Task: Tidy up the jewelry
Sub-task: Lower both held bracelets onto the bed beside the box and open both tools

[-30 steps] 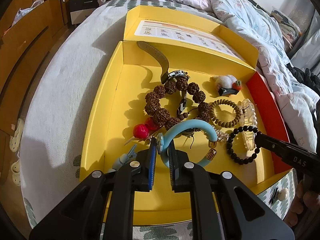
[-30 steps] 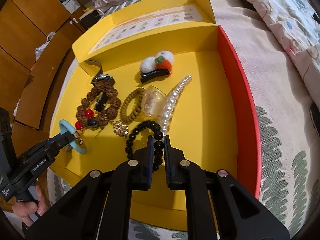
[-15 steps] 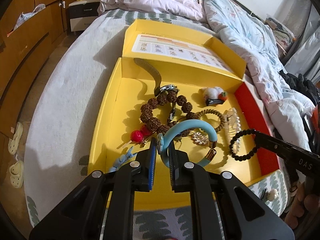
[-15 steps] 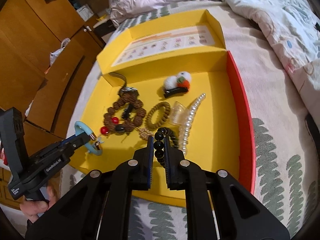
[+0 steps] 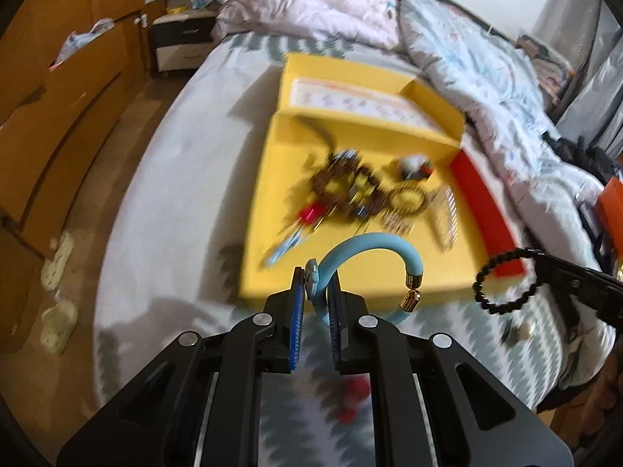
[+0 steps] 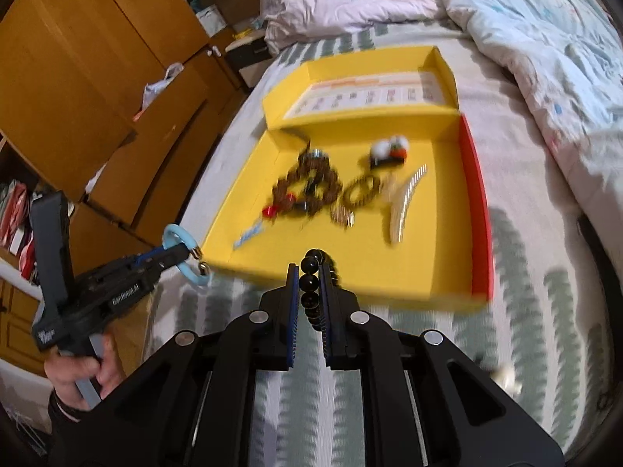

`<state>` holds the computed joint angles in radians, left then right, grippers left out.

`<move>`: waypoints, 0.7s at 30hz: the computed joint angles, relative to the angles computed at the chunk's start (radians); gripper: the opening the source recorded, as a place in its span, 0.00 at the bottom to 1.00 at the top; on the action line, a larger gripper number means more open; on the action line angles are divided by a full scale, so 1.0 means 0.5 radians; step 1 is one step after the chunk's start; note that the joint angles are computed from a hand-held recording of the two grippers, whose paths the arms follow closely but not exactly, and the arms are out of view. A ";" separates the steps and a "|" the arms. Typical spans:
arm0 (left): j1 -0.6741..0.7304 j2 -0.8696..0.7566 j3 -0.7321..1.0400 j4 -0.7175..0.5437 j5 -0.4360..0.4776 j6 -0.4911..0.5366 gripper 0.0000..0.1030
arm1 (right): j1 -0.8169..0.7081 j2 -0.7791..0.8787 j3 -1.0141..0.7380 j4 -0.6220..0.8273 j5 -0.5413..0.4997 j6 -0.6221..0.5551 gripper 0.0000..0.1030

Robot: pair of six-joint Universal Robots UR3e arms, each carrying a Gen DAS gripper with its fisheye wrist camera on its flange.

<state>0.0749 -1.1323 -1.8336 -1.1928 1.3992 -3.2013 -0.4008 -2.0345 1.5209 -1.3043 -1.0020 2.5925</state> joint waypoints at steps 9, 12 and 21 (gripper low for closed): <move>0.151 0.392 -0.309 -0.364 0.116 0.183 0.11 | -0.332 -0.419 0.158 0.654 -0.092 -0.532 0.11; 0.173 0.377 -0.379 -0.373 0.113 0.192 0.11 | -0.355 -0.403 0.265 0.606 -0.141 -0.522 0.11; -0.097 0.142 -0.505 -0.115 0.352 0.008 0.12 | 0.004 -0.263 0.614 -0.151 -0.552 -0.037 0.11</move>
